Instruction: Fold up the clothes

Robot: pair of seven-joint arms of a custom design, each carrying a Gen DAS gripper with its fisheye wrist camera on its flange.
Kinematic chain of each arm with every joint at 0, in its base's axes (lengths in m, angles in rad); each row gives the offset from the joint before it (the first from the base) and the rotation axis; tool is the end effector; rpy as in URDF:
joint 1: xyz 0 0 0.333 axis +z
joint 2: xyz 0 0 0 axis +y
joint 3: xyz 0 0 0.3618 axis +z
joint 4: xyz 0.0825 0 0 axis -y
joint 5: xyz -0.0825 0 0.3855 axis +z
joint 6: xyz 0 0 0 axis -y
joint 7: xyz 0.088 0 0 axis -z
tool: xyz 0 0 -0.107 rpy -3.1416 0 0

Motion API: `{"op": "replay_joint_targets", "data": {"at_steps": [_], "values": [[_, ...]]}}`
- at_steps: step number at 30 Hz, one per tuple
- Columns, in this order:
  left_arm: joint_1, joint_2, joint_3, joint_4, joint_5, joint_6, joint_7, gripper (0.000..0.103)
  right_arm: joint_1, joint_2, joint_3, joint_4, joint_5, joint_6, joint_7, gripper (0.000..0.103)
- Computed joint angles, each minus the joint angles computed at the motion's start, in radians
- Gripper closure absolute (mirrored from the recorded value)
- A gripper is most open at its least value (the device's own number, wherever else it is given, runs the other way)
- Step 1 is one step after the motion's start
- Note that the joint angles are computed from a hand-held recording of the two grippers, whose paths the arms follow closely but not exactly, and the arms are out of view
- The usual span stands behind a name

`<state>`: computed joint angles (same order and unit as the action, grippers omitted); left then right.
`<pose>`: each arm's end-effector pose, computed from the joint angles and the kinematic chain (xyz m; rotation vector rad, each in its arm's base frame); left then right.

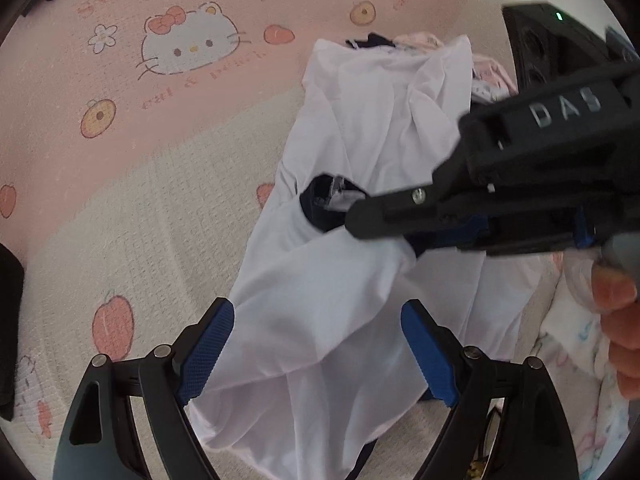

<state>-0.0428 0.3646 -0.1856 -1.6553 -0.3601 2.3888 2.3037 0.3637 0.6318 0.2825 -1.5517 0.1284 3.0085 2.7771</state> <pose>0.6942 -0.1456 0.4849 -1.2065 2.6569 -0.7321 0.6599 0.4154 0.4257 -0.8619 2.1453 0.3925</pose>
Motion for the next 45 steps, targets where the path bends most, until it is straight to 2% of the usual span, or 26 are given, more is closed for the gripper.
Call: {"op": "replay_joint_targets", "data": {"at_steps": [2, 4, 5, 7, 9, 10, 12, 13, 14, 18, 21, 22, 24, 25, 26, 27, 29, 32, 39, 45], "values": [[0.001, 0.012, -0.006, 0.008, -0.018, 0.008, -0.003, 0.030, -0.006, -0.014, -0.004, -0.015, 0.003, -0.002, 0.002, 0.084], [-0.006, 0.024, -0.004, 0.017, -0.009, 0.001, -0.012, 0.053, -0.009, -0.022, -0.004, -0.029, 0.008, 0.010, 0.006, 0.084], [-0.009, 0.029, -0.003, 0.022, -0.004, -0.003, -0.017, 0.057, -0.012, -0.024, -0.001, -0.037, 0.012, 0.022, 0.008, 0.084], [-0.005, 0.031, -0.011, 0.016, -0.015, 0.008, -0.006, 0.078, -0.022, -0.028, 0.010, -0.049, 0.017, 0.043, 0.010, 0.084], [0.002, 0.019, -0.019, -0.011, -0.042, 0.042, 0.012, 0.081, -0.031, -0.026, 0.020, -0.049, 0.020, 0.051, 0.014, 0.084], [0.004, 0.019, -0.019, -0.010, -0.047, 0.034, 0.010, 0.081, -0.035, -0.027, 0.023, -0.052, 0.023, 0.054, 0.019, 0.083], [0.007, 0.020, -0.018, -0.005, -0.059, 0.022, 0.001, 0.082, -0.047, -0.030, 0.034, -0.060, 0.034, 0.053, 0.030, 0.064], [0.010, 0.020, -0.018, -0.002, -0.067, 0.017, -0.002, 0.082, -0.052, -0.031, 0.040, -0.065, 0.042, 0.054, 0.039, 0.042], [0.013, 0.021, -0.018, 0.000, -0.073, 0.008, -0.005, 0.083, -0.066, -0.028, 0.059, -0.069, 0.052, 0.063, 0.038, 0.036], [0.018, 0.016, -0.017, -0.001, -0.086, 0.006, -0.004, 0.083, -0.137, 0.030, 0.172, -0.049, 0.081, 0.126, 0.015, 0.036], [0.024, 0.008, -0.019, -0.006, -0.099, 0.008, 0.010, 0.083, -0.113, 0.057, 0.153, -0.011, 0.060, 0.113, 0.037, 0.036], [0.027, 0.005, -0.021, -0.008, -0.106, 0.008, 0.016, 0.083, -0.098, 0.065, 0.137, 0.005, 0.050, 0.099, 0.042, 0.036], [0.033, 0.006, -0.017, -0.004, -0.114, -0.003, 0.016, 0.083, -0.030, 0.067, 0.044, 0.038, 0.031, 0.063, 0.086, 0.036], [0.036, 0.008, -0.015, -0.001, -0.117, -0.009, 0.015, 0.083, -0.015, 0.062, 0.023, 0.036, 0.026, 0.053, 0.100, 0.041], [0.039, 0.010, -0.013, 0.002, -0.121, -0.011, 0.016, 0.083, 0.008, 0.060, -0.009, 0.039, 0.020, 0.043, 0.123, 0.052], [0.043, 0.012, -0.012, 0.004, -0.125, -0.012, 0.017, 0.083, 0.030, 0.059, -0.041, 0.046, 0.013, 0.023, 0.148, 0.054], [0.049, 0.021, -0.010, 0.017, -0.129, -0.025, 0.015, 0.083, 0.057, 0.055, -0.079, 0.052, -0.004, -0.014, 0.180, 0.071], [0.062, 0.037, -0.013, 0.039, -0.145, -0.048, 0.021, 0.083, 0.099, 0.053, -0.135, 0.062, -0.039, -0.045, 0.231, 0.084], [0.082, 0.064, -0.014, 0.087, -0.176, -0.101, 0.008, 0.083, 0.134, 0.076, -0.177, 0.180, -0.156, -0.153, 0.195, 0.089], [0.120, 0.065, -0.024, 0.107, -0.244, -0.115, 0.031, 0.083, 0.151, 0.132, -0.182, 0.358, -0.193, -0.299, 0.133, 0.089]]}}
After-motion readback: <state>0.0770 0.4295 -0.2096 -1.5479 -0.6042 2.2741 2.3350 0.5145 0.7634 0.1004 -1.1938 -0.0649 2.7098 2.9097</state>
